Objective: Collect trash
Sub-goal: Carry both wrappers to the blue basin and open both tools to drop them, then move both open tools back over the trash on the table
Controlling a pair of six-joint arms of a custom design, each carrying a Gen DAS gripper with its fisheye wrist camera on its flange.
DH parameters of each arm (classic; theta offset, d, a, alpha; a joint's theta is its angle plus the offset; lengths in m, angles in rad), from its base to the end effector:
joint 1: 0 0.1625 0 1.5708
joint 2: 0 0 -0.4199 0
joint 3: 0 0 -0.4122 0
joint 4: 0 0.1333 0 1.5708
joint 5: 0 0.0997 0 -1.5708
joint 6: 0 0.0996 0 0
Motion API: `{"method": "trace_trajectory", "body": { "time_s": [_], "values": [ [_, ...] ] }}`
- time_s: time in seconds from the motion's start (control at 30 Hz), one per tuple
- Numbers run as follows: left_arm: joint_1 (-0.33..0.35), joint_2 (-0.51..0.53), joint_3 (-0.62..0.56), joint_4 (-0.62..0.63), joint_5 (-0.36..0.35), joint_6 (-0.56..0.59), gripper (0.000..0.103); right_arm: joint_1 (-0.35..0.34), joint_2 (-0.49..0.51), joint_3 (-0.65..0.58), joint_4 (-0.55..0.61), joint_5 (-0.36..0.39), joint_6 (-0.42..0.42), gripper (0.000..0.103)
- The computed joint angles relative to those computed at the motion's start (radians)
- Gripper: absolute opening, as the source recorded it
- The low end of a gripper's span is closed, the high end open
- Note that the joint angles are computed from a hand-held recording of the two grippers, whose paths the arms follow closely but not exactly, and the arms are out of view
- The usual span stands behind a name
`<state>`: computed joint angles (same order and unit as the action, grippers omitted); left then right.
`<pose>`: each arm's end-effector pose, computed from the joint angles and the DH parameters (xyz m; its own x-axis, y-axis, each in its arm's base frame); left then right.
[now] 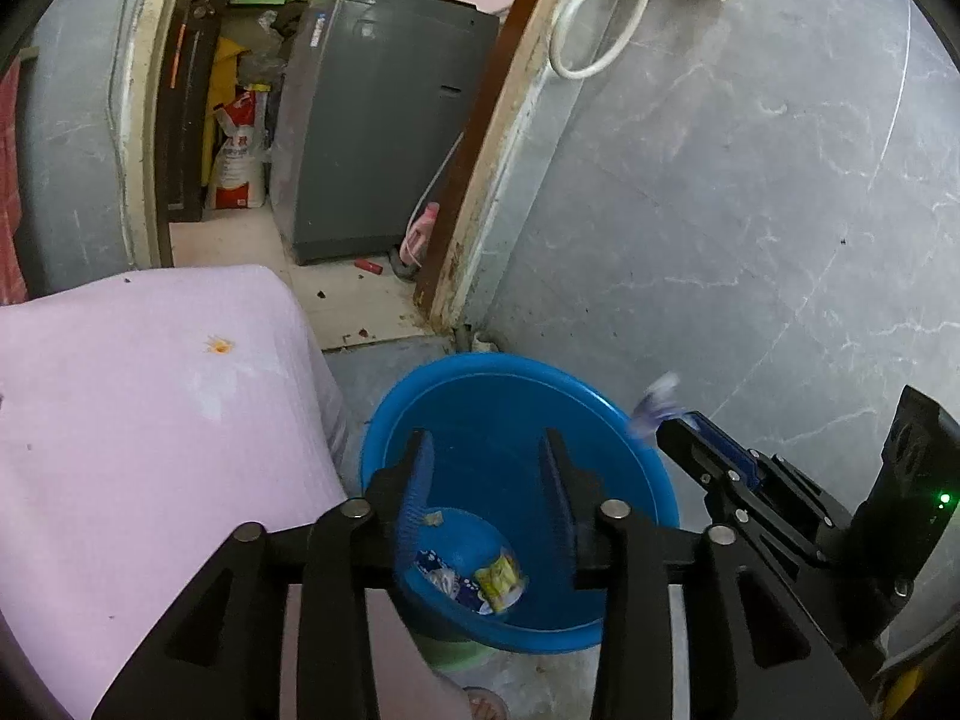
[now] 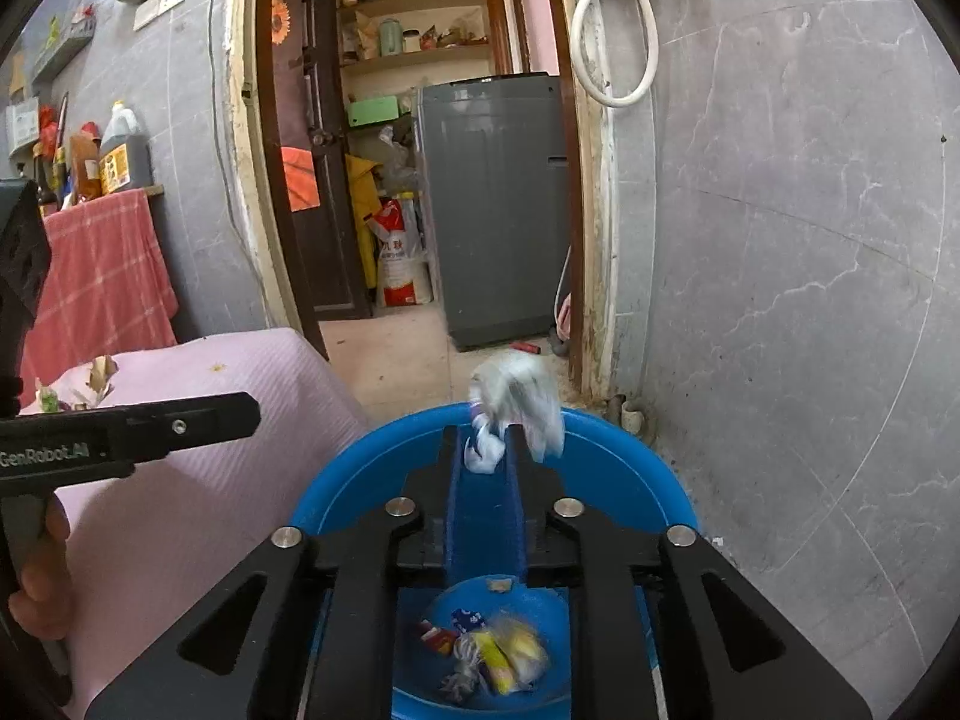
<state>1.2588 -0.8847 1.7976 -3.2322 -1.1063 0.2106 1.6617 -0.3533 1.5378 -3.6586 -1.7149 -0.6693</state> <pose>-0.0307 -0.6749 0.1638 -0.8766 0.1304 -0.4632 0.4174 0.6852 -0.5969 0.1810 -0.6747 -0.0568 -0.7461 -0.3648 0.5570 -0.6619 0.4974 -0.5608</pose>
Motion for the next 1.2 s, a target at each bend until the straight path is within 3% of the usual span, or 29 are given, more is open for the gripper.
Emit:
{"method": "trace_trajectory", "body": {
  "time_s": [0.13, 0.33, 0.37, 0.43, 0.5, 0.57, 0.63, 0.83, 1.2],
  "values": [
    [-0.011, -0.022, 0.025, -0.036, 0.017, -0.006, 0.038, 0.005, 0.0, 0.0, -0.007, -0.001, 0.012, 0.024],
    [-0.025, -0.083, 0.098, -0.177, 0.029, 0.016, 0.066, 0.03, -0.014, 0.033, -0.08, 0.029, 0.016, 0.027],
    [-0.027, -0.096, 0.112, -0.205, 0.032, 0.025, 0.074, 0.036, -0.018, 0.041, -0.096, 0.036, 0.022, 0.03],
    [-0.034, -0.121, 0.141, -0.271, 0.039, 0.047, 0.085, 0.046, -0.025, 0.058, -0.132, 0.064, 0.033, 0.05],
    [-0.041, -0.145, 0.178, -0.37, 0.052, 0.095, 0.093, 0.061, -0.03, 0.073, -0.166, 0.084, 0.033, 0.053],
    [-0.053, -0.169, 0.212, -0.46, 0.072, 0.153, 0.101, 0.076, -0.034, 0.084, -0.19, 0.098, 0.035, 0.062],
    [-0.059, -0.196, 0.242, -0.516, 0.082, 0.198, 0.101, 0.092, -0.036, 0.092, -0.216, 0.122, 0.04, 0.08],
    [-0.075, -0.29, 0.328, -0.61, 0.125, 0.267, 0.101, 0.147, -0.023, 0.098, -0.279, 0.171, 0.052, 0.103],
    [-0.085, -0.438, 0.429, -0.737, 0.263, 0.354, 0.101, 0.222, 0.027, 0.071, -0.274, 0.222, 0.077, 0.103]
  ]
}}
